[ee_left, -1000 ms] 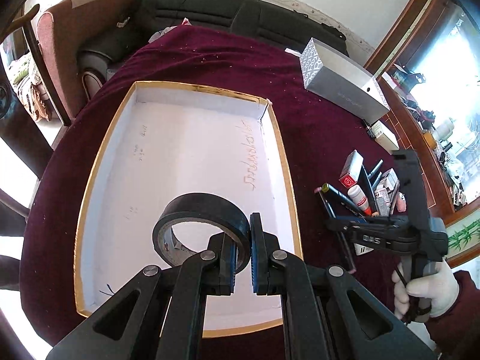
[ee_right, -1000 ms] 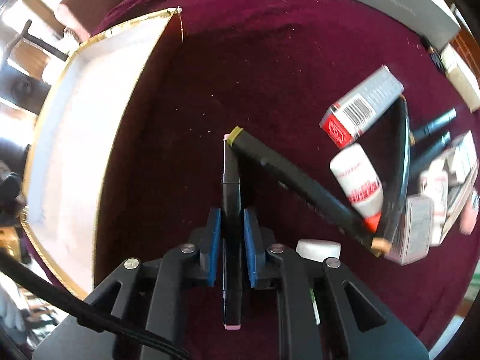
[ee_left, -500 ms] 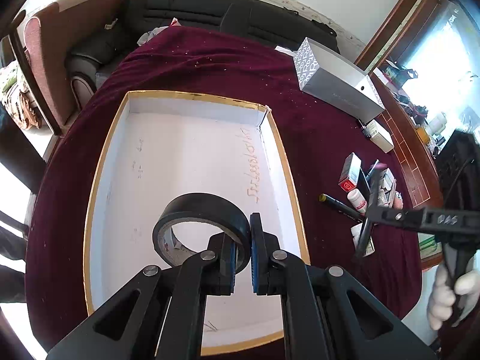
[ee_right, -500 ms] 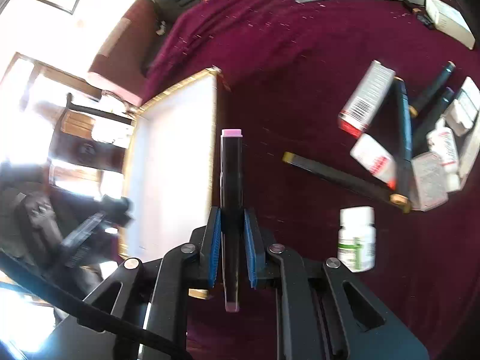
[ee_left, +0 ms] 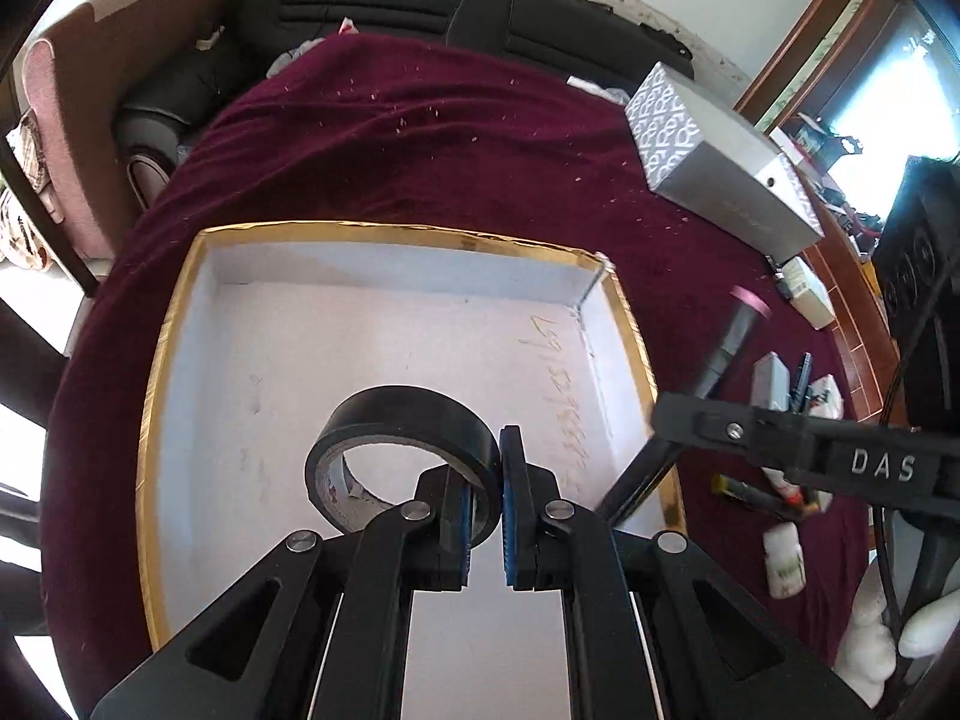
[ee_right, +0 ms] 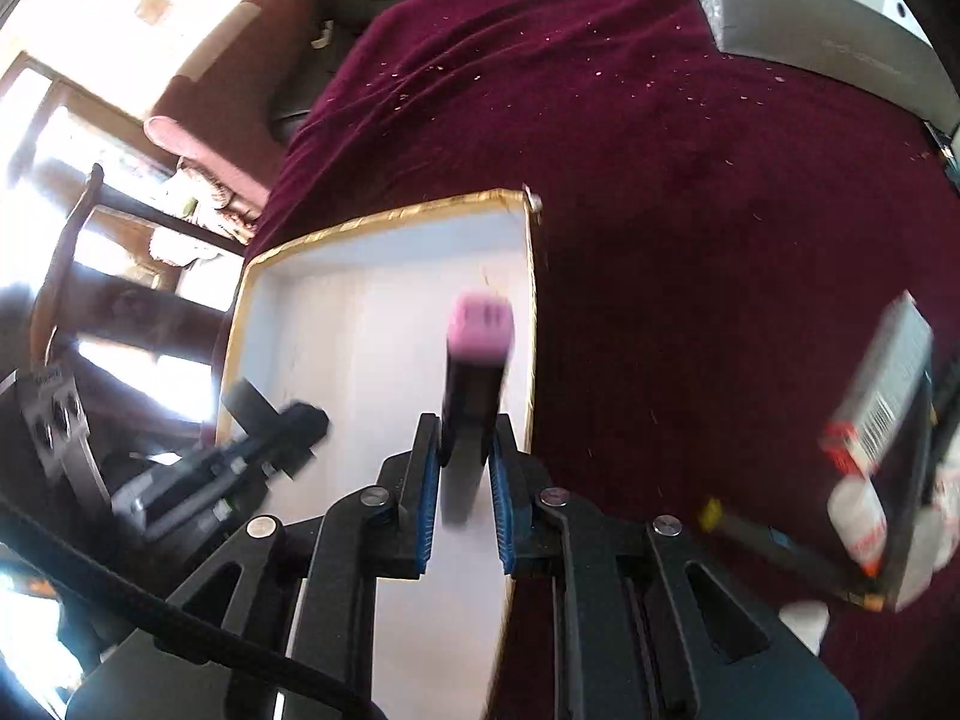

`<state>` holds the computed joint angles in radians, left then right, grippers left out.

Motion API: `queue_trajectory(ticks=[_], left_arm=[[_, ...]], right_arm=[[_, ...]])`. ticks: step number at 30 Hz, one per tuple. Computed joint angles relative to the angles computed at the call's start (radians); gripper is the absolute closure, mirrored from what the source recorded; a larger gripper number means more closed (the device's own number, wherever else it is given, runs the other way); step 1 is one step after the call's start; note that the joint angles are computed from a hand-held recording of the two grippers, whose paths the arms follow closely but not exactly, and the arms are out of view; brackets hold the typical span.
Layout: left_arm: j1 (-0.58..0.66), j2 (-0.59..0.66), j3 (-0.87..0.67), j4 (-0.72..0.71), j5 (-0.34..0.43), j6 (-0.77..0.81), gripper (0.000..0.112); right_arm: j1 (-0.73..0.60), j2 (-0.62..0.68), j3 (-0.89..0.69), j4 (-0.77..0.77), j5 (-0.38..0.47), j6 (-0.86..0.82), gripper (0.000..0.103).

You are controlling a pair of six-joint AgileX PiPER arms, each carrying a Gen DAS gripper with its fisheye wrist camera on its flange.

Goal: Organize objects
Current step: 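Release the tape roll in the tray with left tool while right sets the marker beside it, then grasp the white pill bottle with right tool while left reaches a yellow-ended black marker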

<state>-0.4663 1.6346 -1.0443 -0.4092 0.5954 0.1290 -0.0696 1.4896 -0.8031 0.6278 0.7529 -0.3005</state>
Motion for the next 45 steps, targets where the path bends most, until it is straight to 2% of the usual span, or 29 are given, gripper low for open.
queue_trajectory(ticks=[7,13,15,16,18,20,24,26,27,28,29,30,31,32,35,36,40,45], left_arm=[[-0.018,0.142,-0.103,0.010,-0.012,-0.015,0.107],[-0.021,0.192,-0.154,0.020,-0.026,-0.020,0.103],[-0.007,0.200,-0.163,-0.023,-0.016,0.009,0.090],[0.000,0.203,-0.166,-0.035,-0.012,0.014,0.087],[0.011,0.199,-0.168,-0.052,-0.010,0.023,0.081],[0.023,0.194,-0.174,-0.056,-0.002,0.020,0.076],[0.049,0.182,-0.191,-0.009,-0.003,-0.030,0.075],[0.049,0.169,-0.191,0.098,-0.017,-0.135,0.075],[0.047,0.162,-0.185,0.152,-0.022,-0.188,0.075],[0.046,0.152,-0.177,0.191,-0.023,-0.224,0.075],[0.044,0.133,-0.160,0.235,-0.022,-0.269,0.075],[0.045,0.116,-0.140,0.245,-0.027,-0.283,0.075],[0.051,0.084,-0.108,0.227,-0.037,-0.273,0.075],[0.049,0.045,-0.073,0.205,-0.047,-0.259,0.075],[0.009,-0.065,0.010,0.161,-0.060,-0.232,0.075],[-0.016,-0.095,0.034,0.149,-0.067,-0.232,0.073],[-0.151,-0.159,0.089,0.159,-0.098,-0.296,0.069],[-0.334,-0.132,0.067,0.200,-0.098,-0.413,0.069]], right_arm=[[0.105,0.164,-0.124,-0.172,-0.054,0.183,0.090],[0.069,0.188,-0.126,-0.121,-0.046,0.129,0.089],[0.064,0.164,-0.129,-0.136,-0.033,0.140,0.083],[0.060,0.136,-0.126,-0.167,-0.022,0.164,0.073],[0.033,0.080,-0.113,-0.152,0.005,0.143,0.069],[0.001,0.005,-0.102,-0.205,0.031,0.176,0.054],[-0.082,-0.141,-0.090,-0.273,0.080,0.178,0.053],[-0.094,-0.244,-0.080,-0.352,0.087,0.237,0.053],[-0.080,-0.324,-0.063,-0.443,0.064,0.306,0.053],[-0.045,-0.367,-0.059,-0.533,0.054,0.391,0.044],[-0.040,-0.445,-0.033,-0.604,0.032,0.436,0.020],[-0.039,-0.485,-0.017,-0.635,0.010,0.450,0.009],[-0.060,-0.527,0.017,-0.627,-0.023,0.444,0.000],[-0.115,-0.536,0.038,-0.578,-0.027,0.399,0.000],[-0.384,-0.379,0.022,-0.292,0.123,0.117,0.001],[-0.483,-0.339,0.048,-0.235,0.140,0.032,0.001],[-0.719,-0.286,0.109,-0.222,0.159,-0.113,0.002],[-0.950,-0.246,0.122,-0.191,0.209,-0.271,0.004]])
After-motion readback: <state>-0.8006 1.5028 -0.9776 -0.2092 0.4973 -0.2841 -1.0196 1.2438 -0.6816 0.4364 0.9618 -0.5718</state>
